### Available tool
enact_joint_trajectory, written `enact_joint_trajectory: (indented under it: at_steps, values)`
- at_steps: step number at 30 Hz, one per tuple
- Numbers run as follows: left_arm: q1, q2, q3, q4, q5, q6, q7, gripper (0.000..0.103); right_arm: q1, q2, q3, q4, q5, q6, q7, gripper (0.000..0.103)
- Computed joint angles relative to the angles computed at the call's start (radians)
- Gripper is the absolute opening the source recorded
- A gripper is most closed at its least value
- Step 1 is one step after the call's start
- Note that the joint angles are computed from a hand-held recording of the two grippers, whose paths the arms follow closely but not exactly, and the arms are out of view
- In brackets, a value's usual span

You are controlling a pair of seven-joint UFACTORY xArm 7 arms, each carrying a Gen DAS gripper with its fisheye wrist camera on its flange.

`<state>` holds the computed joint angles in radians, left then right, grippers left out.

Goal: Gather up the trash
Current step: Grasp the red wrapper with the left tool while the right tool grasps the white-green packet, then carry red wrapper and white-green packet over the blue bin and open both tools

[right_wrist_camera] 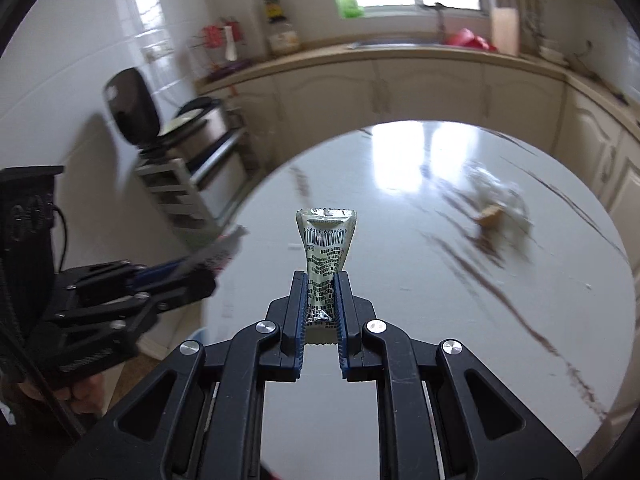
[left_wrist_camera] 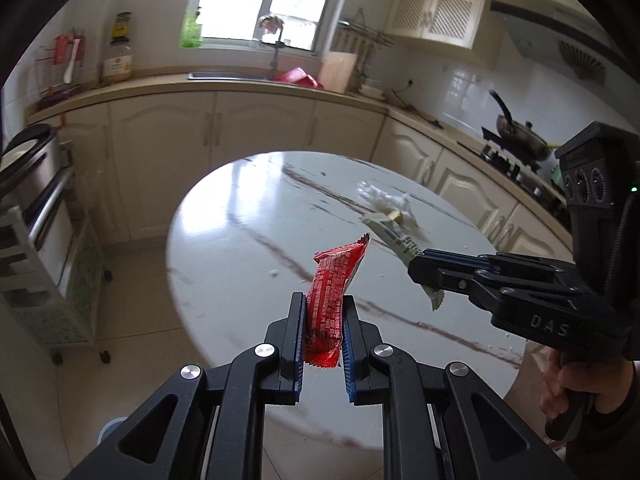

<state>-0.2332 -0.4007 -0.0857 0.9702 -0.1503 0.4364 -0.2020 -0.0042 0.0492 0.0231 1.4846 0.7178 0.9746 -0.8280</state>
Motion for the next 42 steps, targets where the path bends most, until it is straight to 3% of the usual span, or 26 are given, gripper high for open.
enact_joint_trajectory:
  at_steps: [4, 10, 18, 24, 30, 32, 34, 39, 42]
  values:
    - [0.056, -0.219, 0.021, -0.174, 0.026, 0.040, -0.033, 0.012, 0.060, -0.064, 0.039, -0.067, 0.037, 0.014, -0.022, 0.013]
    - [0.192, -0.557, 0.075, -0.420, 0.086, 0.196, -0.066, 0.012, 0.192, -0.083, 0.095, -0.150, 0.045, -0.011, -0.012, 0.013]
    - [0.352, -0.808, 0.197, -0.644, 0.114, 0.384, -0.031, 0.012, 0.326, 0.040, 0.171, -0.168, -0.042, -0.052, 0.064, 0.013]
    - [0.437, -0.729, 0.277, -0.699, 0.095, 0.373, 0.031, 0.013, 0.370, 0.171, 0.206, -0.139, -0.134, -0.078, 0.133, 0.013]
    - [0.476, -0.513, 0.289, -0.654, 0.060, 0.304, 0.065, 0.017, 0.400, 0.323, 0.232, -0.046, -0.228, -0.071, 0.211, 0.013]
    - [0.469, -0.409, 0.269, -0.608, 0.039, 0.266, 0.047, 0.024, 0.407, 0.360, 0.241, -0.021, -0.245, -0.074, 0.230, 0.013]
    - [0.494, -0.317, 0.246, -0.571, 0.053, 0.234, 0.022, 0.048, 0.412, 0.408, 0.248, 0.020, -0.258, -0.066, 0.249, 0.013]
    - [0.533, -0.296, 0.248, -0.542, 0.064, 0.233, -0.003, 0.052, 0.406, 0.443, 0.276, 0.038, -0.248, -0.060, 0.255, 0.016]
    - [0.553, -0.352, 0.224, -0.548, 0.078, 0.264, -0.043, 0.053, 0.397, 0.451, 0.290, 0.044, -0.219, -0.046, 0.245, 0.021]
